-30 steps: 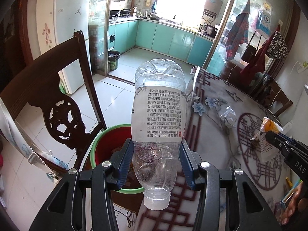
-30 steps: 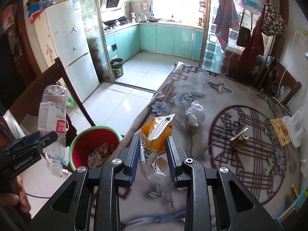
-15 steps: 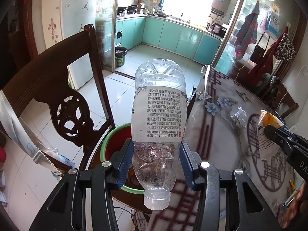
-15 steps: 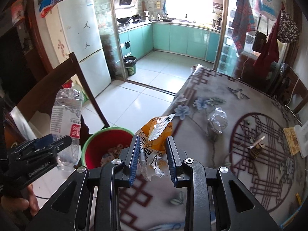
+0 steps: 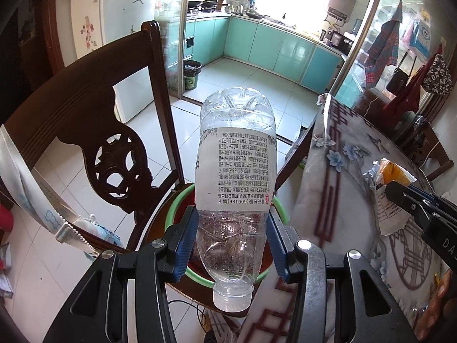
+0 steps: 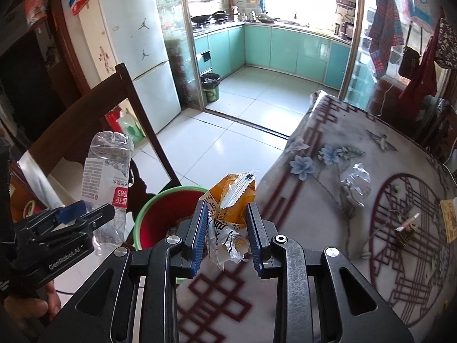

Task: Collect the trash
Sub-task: 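Carry bottle and snack wrapper over the red bucket and release them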

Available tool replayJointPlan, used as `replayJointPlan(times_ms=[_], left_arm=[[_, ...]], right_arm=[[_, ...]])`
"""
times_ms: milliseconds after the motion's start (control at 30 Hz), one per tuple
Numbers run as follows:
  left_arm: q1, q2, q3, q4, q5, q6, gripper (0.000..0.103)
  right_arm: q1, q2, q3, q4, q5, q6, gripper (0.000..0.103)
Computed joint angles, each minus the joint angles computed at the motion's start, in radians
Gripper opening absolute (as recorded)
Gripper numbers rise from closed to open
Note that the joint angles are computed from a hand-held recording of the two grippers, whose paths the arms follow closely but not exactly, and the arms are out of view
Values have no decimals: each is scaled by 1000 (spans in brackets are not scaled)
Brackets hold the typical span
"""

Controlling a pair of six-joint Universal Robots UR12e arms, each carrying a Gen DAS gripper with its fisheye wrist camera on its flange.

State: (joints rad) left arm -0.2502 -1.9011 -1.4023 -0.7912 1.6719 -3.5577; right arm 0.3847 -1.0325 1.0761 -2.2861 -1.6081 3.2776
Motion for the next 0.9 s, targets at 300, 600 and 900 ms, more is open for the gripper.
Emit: replayJointPlan(times_ms=[300,600,900], left_arm=[[13,-24,22,-10,-15,10,46],[24,-43,40,-26,-38,9,46],[27,-58,53,-37,-32,-3,48]], right_arm=[[10,37,-51,47,33,-29,27],[9,65,-89,91,52,-40,27],[10,90,-126,120,69,-57,28]])
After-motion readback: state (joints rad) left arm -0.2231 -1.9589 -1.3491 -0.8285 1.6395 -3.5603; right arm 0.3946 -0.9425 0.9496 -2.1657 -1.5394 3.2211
